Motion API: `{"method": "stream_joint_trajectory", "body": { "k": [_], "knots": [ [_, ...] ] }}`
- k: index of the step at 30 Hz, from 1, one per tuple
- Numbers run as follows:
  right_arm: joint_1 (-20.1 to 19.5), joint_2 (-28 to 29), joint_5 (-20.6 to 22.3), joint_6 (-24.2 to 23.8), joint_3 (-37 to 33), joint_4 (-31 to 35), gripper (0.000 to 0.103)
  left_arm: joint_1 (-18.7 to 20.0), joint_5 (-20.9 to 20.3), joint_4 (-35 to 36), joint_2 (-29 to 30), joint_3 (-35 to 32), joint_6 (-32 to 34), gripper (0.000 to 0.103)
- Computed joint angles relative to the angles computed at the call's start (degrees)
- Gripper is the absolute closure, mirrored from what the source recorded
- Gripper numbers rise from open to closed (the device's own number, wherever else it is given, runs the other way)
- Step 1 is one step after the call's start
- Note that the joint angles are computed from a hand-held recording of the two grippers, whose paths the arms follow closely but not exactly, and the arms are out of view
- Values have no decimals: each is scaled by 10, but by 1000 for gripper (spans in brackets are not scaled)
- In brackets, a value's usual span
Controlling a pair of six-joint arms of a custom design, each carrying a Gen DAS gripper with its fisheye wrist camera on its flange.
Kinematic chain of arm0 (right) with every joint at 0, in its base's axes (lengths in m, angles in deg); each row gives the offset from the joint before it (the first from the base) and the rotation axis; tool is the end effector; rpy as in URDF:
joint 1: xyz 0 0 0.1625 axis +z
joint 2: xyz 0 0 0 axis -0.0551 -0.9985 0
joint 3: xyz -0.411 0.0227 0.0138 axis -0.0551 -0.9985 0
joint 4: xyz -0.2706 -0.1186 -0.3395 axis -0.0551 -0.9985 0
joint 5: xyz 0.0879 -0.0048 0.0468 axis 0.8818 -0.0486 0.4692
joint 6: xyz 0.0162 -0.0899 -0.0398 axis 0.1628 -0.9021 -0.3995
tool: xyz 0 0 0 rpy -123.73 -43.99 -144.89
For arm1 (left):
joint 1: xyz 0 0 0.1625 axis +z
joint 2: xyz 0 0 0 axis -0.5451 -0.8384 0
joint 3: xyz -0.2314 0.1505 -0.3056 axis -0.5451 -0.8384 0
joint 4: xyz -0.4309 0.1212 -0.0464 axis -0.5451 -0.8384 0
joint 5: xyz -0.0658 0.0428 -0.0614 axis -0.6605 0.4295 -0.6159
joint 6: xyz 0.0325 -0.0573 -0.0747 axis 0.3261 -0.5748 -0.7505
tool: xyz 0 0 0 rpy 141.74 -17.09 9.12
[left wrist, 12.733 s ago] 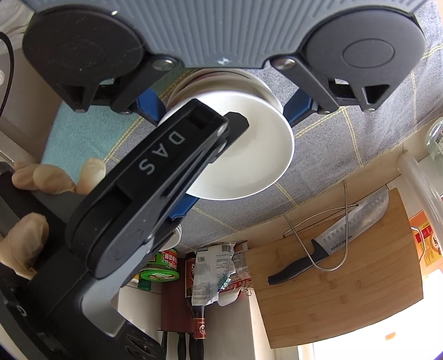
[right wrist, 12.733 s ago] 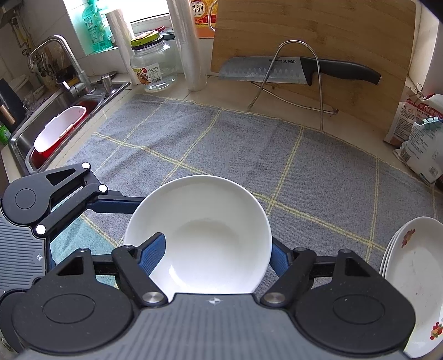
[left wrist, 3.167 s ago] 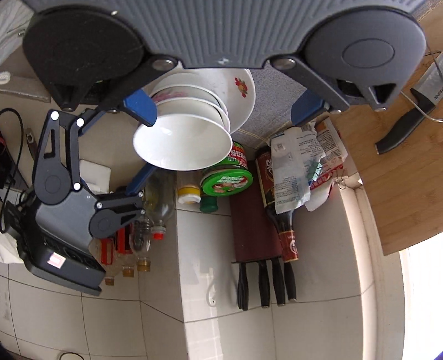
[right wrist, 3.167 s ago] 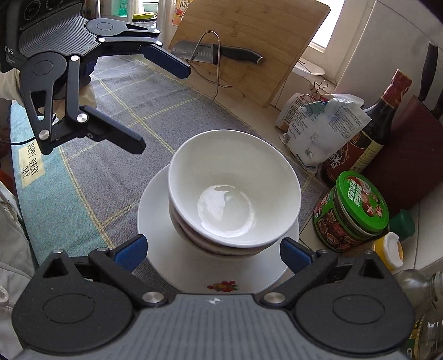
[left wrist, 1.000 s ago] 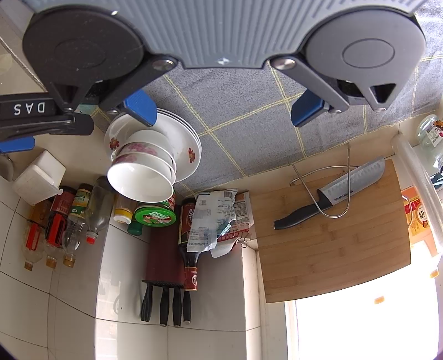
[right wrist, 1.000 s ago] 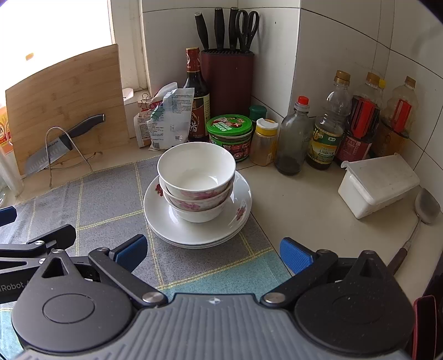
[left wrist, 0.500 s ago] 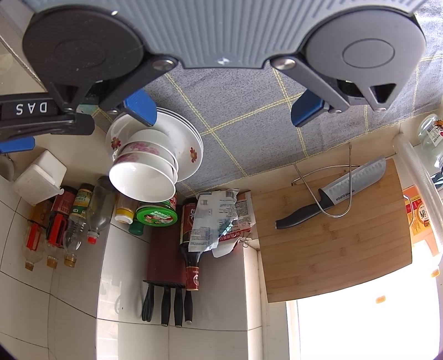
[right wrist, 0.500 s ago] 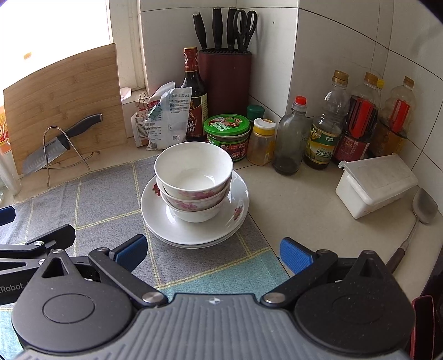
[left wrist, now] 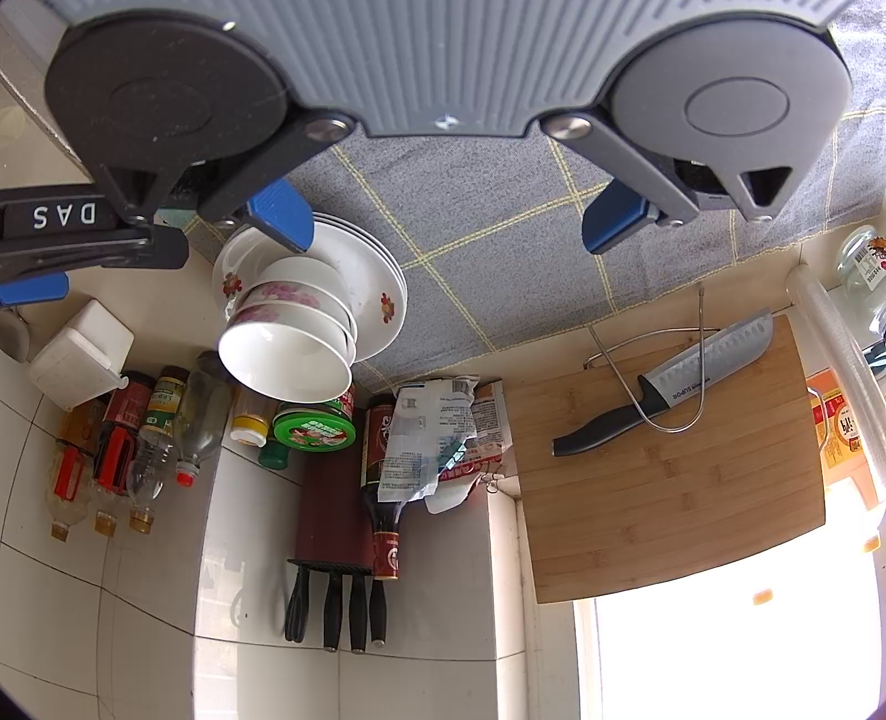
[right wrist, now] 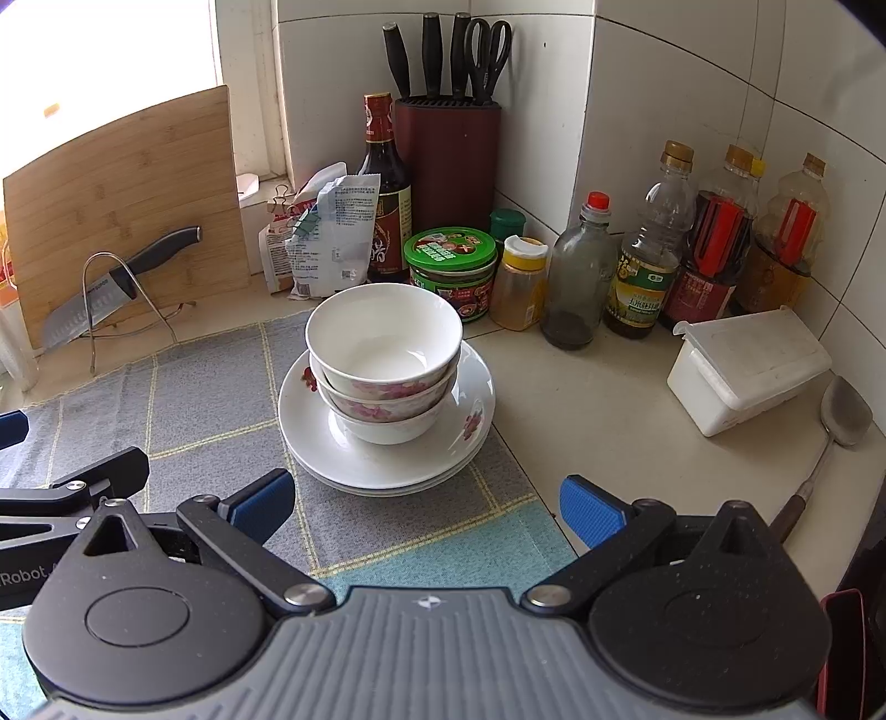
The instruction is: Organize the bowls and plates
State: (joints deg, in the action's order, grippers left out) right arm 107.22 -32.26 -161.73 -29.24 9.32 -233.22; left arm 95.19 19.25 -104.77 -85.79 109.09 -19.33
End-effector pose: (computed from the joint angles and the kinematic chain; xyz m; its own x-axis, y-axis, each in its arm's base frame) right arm 0.2640 -0.7947 0.2111 -0.7164 0.1049 0.6898 -0.4221 0.7220 -0.5482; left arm -0.2151 -0.8208 0.2144 -0.6309 0.3113 -0.7107 0.7255 0.5614 -0.3982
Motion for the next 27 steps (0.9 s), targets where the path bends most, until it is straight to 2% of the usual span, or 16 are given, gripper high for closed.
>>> {"method": "stream_joint_trajectory", "body": {
  "k": [27],
  "knots": [
    [-1, 3, -7, 1, -6, 6, 0, 0, -2, 3, 5, -5, 0, 1]
  ]
}}
